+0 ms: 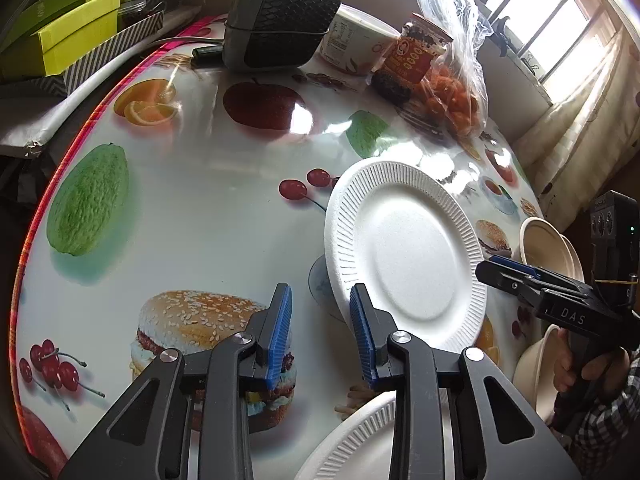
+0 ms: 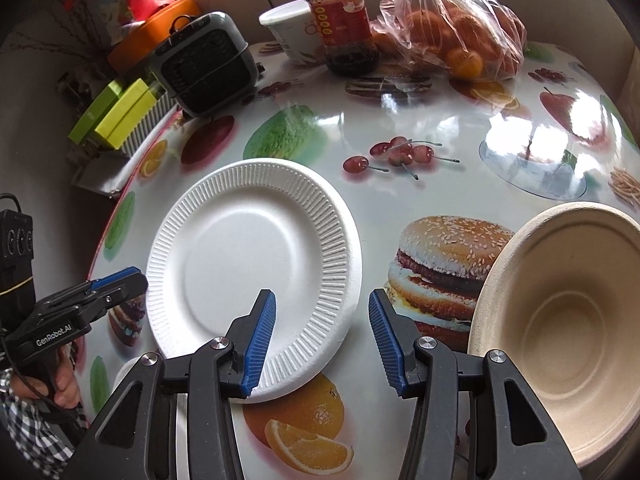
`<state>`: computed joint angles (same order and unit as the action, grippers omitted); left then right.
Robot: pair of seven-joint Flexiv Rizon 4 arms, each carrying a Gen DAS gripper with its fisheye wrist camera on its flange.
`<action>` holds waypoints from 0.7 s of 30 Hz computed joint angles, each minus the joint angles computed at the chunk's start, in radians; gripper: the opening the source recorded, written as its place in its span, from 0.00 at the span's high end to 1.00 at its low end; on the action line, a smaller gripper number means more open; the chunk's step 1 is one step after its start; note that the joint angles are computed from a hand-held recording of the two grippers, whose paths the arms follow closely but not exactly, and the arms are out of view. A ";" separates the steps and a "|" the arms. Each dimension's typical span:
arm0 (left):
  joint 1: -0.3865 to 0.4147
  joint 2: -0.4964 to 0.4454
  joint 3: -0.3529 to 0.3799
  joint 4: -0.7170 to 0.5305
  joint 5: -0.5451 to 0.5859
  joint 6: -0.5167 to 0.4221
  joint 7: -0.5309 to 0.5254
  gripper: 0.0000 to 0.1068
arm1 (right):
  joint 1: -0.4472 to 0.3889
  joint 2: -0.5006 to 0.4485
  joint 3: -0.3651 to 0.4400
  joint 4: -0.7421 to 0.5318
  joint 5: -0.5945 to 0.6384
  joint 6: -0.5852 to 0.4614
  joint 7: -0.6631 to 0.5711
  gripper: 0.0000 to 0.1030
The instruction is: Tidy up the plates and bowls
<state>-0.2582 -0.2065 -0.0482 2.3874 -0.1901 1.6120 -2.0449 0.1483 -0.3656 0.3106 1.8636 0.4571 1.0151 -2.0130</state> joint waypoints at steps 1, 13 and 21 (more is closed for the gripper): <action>0.004 -0.002 -0.006 0.000 -0.004 0.000 0.002 0.72 | 0.002 -0.003 -0.004 -0.001 -0.001 0.002 0.011 0.55; 0.040 -0.009 -0.063 0.010 -0.053 0.014 0.036 0.86 | -0.015 -0.007 0.001 -0.020 0.044 -0.057 -0.006 0.71; 0.064 -0.013 -0.099 0.017 -0.081 0.033 0.051 0.92 | -0.008 -0.002 -0.007 -0.016 0.044 -0.053 0.002 0.77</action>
